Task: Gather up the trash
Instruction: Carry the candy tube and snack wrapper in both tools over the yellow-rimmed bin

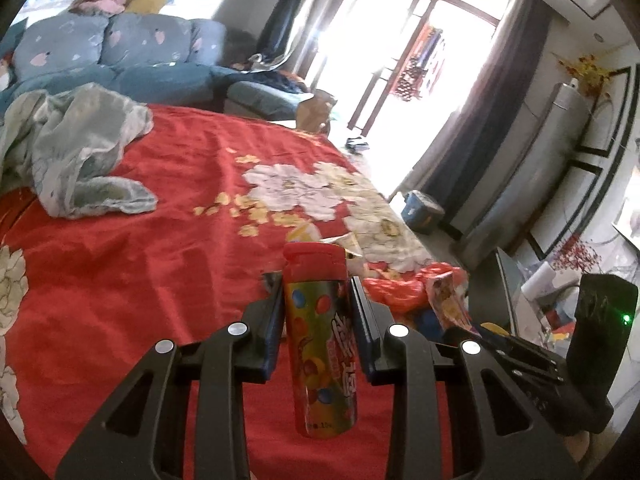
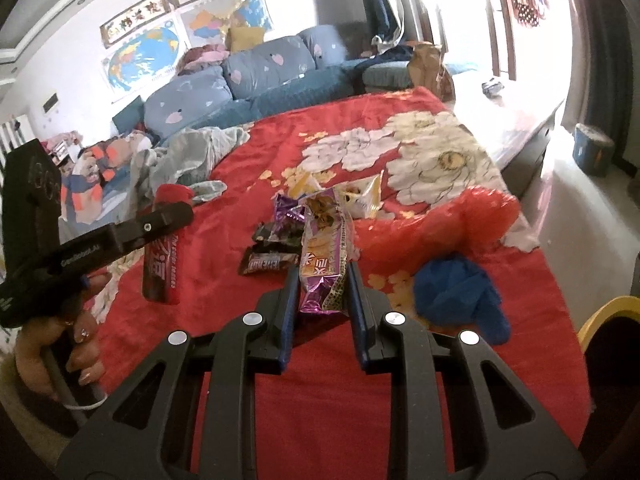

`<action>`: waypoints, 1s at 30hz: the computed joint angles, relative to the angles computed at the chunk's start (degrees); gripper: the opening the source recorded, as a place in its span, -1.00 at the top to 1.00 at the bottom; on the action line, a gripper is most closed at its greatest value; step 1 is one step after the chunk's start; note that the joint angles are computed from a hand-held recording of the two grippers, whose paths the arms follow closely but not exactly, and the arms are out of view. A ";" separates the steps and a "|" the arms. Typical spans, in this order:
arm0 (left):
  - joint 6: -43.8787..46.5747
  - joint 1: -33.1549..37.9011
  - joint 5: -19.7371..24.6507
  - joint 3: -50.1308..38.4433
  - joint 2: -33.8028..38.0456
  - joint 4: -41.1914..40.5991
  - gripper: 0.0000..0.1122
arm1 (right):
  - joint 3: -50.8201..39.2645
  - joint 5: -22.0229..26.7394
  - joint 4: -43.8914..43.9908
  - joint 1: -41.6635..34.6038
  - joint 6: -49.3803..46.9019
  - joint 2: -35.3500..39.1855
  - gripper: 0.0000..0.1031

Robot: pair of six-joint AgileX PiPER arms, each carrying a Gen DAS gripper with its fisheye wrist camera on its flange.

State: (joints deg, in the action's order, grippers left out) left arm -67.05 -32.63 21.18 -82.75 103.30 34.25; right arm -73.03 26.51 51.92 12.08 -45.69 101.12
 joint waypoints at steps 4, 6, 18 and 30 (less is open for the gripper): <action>1.33 -1.24 0.02 -1.10 0.29 -0.15 0.48 | 1.15 0.41 1.32 -1.68 -1.33 -1.52 0.66; 2.11 -1.82 0.12 -1.78 0.55 -0.48 0.48 | 1.51 0.51 1.73 -2.39 -1.73 -2.04 0.66; 8.21 -5.55 1.31 -6.32 2.92 -3.57 0.48 | 4.08 0.90 4.75 -7.05 -4.99 -4.85 0.66; 14.51 -8.52 2.65 -11.55 6.30 -7.39 0.48 | 6.34 1.36 7.33 -12.29 -7.68 -6.70 0.66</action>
